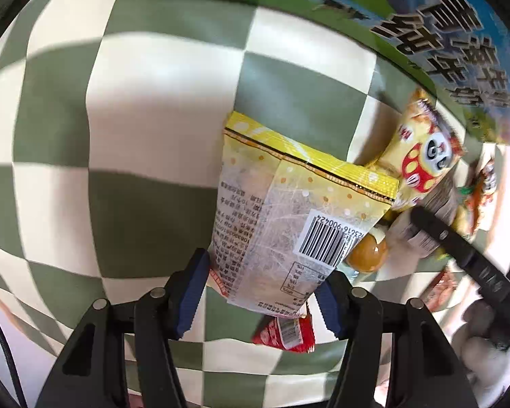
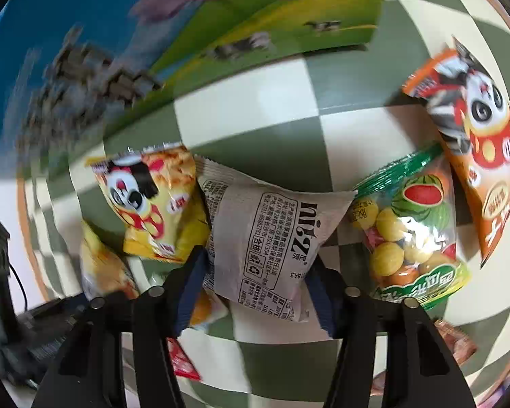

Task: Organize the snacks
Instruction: 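Carry the yellow-white packet to the box with the left tool while the right tool carries the white Mizz packet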

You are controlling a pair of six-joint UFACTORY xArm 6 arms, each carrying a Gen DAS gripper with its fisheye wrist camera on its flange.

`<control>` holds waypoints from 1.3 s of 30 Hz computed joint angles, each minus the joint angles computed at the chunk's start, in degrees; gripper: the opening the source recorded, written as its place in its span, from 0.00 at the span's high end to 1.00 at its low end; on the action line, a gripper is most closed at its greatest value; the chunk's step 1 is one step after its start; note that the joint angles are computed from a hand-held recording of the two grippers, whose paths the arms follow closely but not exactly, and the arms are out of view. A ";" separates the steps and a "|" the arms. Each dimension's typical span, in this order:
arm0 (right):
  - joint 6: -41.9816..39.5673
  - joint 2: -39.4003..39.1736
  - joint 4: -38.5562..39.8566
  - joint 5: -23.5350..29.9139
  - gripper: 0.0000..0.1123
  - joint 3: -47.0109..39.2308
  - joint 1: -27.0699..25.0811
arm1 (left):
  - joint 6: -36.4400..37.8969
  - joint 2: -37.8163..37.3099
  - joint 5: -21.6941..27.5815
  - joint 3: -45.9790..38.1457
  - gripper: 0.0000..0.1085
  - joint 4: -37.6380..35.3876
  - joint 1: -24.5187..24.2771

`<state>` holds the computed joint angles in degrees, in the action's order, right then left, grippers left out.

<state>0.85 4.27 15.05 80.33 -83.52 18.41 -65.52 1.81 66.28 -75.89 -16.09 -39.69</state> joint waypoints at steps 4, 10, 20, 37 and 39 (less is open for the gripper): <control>-6.78 0.42 -4.04 7.00 0.51 -2.19 1.37 | 4.68 1.19 2.32 -2.22 0.47 1.85 -0.01; -10.66 -1.43 -6.37 12.83 0.50 -0.48 1.84 | 10.19 7.51 10.19 -13.18 0.46 4.68 0.48; -1.21 -3.92 -3.05 5.06 0.39 3.84 -1.45 | 12.87 19.42 15.71 -28.92 0.44 4.63 4.06; 3.43 -7.06 -4.10 0.72 0.39 10.11 2.65 | 4.92 11.75 8.91 -17.06 0.54 10.22 -0.24; 3.77 -7.21 -5.22 0.20 0.44 10.60 3.35 | 4.10 10.92 8.96 -16.43 0.55 10.39 -0.47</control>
